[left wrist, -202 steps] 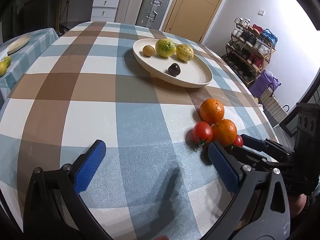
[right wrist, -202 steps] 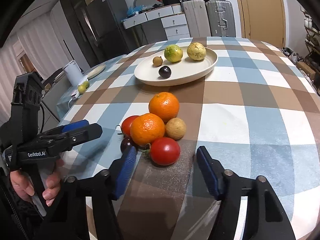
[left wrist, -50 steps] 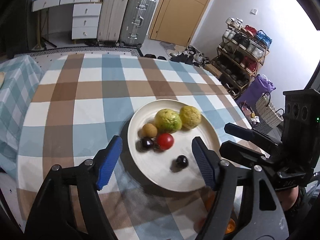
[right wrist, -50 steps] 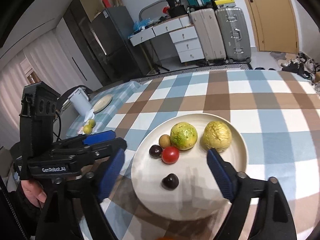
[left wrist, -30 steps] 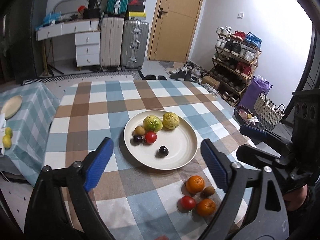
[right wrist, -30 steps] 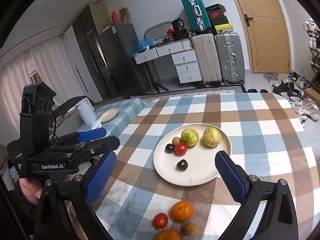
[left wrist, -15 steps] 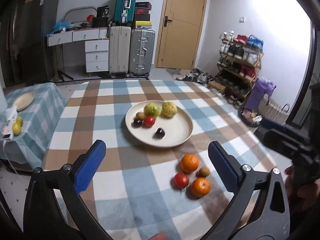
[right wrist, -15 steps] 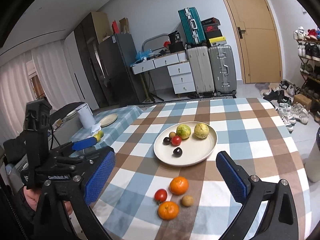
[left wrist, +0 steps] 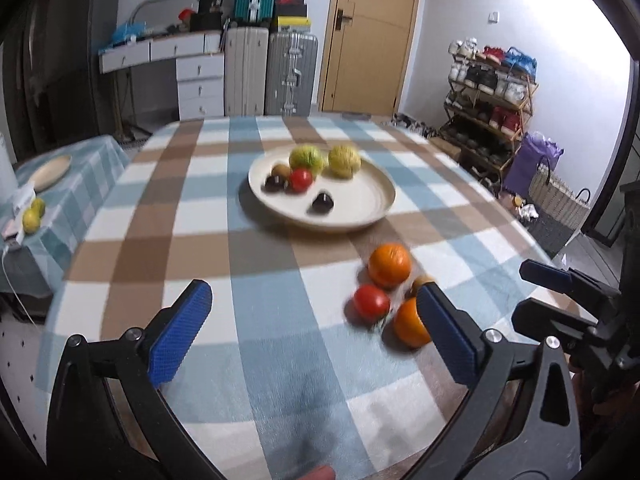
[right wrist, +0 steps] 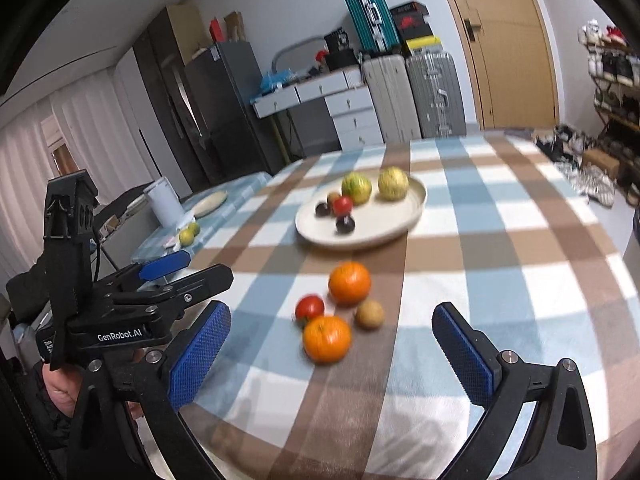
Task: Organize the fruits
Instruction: 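Withdraw both tools from the plate toward the oranges, then grasp an orange with the right tool while the left tool approaches the small tomato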
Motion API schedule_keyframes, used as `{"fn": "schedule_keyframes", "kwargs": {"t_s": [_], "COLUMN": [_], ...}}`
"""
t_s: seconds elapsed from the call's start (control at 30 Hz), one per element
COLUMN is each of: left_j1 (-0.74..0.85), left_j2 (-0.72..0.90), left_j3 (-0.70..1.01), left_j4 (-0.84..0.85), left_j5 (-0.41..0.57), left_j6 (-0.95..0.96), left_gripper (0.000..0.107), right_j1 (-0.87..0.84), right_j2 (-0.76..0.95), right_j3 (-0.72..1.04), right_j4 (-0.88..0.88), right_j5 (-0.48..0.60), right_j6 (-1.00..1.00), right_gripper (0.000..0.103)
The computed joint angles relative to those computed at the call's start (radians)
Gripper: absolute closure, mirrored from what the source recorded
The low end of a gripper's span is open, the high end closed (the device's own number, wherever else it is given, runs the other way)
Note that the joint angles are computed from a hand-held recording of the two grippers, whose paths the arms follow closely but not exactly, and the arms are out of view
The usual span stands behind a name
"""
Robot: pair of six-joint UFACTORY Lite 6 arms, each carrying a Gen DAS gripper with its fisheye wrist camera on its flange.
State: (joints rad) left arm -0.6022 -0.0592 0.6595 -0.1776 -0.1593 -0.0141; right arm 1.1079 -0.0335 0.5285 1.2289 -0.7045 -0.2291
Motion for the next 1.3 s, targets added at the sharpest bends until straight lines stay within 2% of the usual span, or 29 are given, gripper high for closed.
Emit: {"fn": "schedule_keyframes", "kwargs": {"t_s": [0.1, 0.23, 0.4, 0.6, 0.67, 0.73, 0.83, 0.93, 1.03, 1.2, 1.27, 1.3], "left_j1": [0.020, 0.036, 0.056, 0.099, 0.108, 0.115, 0.121, 0.138, 0.159, 0.183, 0.184, 0.182], "left_j2": [0.085, 0.148, 0.211, 0.242, 0.245, 0.246, 0.225, 0.208, 0.201, 0.207, 0.209, 0.209], "left_j3": [0.018, 0.035, 0.068, 0.081, 0.082, 0.081, 0.061, 0.040, 0.026, 0.021, 0.022, 0.021], "left_j4": [0.199, 0.275, 0.353, 0.500, 0.541, 0.581, 0.600, 0.639, 0.700, 0.774, 0.772, 0.765], "left_j5": [-0.027, -0.054, -0.059, -0.072, -0.075, -0.083, -0.090, -0.103, -0.111, -0.126, -0.130, -0.130], "left_j6": [-0.199, -0.274, -0.335, -0.470, -0.504, -0.535, -0.545, -0.577, -0.632, -0.701, -0.694, -0.685], "left_gripper": [0.005, 0.005, 0.005, 0.005, 0.005, 0.005, 0.005, 0.005, 0.005, 0.005, 0.005, 0.005], "right_j1": [-0.046, -0.113, -0.168, -0.219, -0.230, -0.240, -0.244, -0.243, -0.236, -0.240, -0.238, -0.237], "right_j2": [0.063, 0.134, 0.208, 0.276, 0.295, 0.308, 0.328, 0.341, 0.357, 0.378, 0.379, 0.382], "right_j3": [-0.006, 0.006, 0.047, 0.109, 0.133, 0.151, 0.182, 0.208, 0.238, 0.262, 0.266, 0.272], "right_j4": [-0.143, -0.352, -0.513, -0.600, -0.608, -0.623, -0.592, -0.570, -0.504, -0.489, -0.483, -0.456], "right_j5": [0.038, 0.078, 0.108, 0.147, 0.173, 0.196, 0.217, 0.239, 0.261, 0.281, 0.284, 0.287], "right_j6": [0.152, 0.342, 0.475, 0.521, 0.513, 0.517, 0.480, 0.446, 0.374, 0.359, 0.354, 0.324], "right_gripper": [0.000, 0.000, 0.000, 0.003, 0.013, 0.018, 0.021, 0.031, 0.032, 0.042, 0.055, 0.058]}}
